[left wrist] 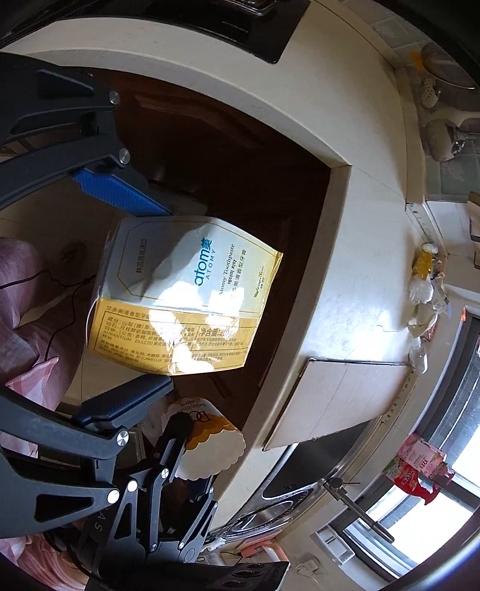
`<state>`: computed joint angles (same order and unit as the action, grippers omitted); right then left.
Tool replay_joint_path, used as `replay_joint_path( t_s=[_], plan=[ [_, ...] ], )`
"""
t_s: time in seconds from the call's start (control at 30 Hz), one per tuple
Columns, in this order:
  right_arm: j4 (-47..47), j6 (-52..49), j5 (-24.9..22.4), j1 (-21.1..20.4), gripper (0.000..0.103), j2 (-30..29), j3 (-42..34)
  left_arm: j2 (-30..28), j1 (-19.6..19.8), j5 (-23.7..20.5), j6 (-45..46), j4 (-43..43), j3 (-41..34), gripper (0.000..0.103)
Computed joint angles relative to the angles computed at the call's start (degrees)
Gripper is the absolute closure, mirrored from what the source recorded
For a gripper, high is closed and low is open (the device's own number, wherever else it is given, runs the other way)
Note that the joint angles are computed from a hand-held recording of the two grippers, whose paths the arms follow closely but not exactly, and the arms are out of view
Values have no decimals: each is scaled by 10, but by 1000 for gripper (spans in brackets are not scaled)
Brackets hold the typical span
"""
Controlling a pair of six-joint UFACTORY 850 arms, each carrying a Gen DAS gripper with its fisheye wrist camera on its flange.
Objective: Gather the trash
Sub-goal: 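Lift box and cup and carry them down over the black bin with both tools, then open both tools to drop box and cup into the bin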
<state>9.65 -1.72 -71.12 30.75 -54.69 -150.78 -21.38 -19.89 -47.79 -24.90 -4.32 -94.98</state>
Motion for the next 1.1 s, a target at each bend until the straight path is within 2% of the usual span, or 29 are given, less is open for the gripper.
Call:
replay_joint_path(
  t_s=[0.27, 0.67, 1.1],
  plan=[
    [7, 1, 15, -9, 50, 9, 75, -34, -1, -11, 4, -7, 7, 20],
    [14, 3, 41, -15, 50, -14, 117, -92, 5, -14, 7, -9, 5, 20],
    [14, -28, 40, -2, 50, -93, 88, -168, 15, 10, -12, -22, 18, 20]
  ],
)
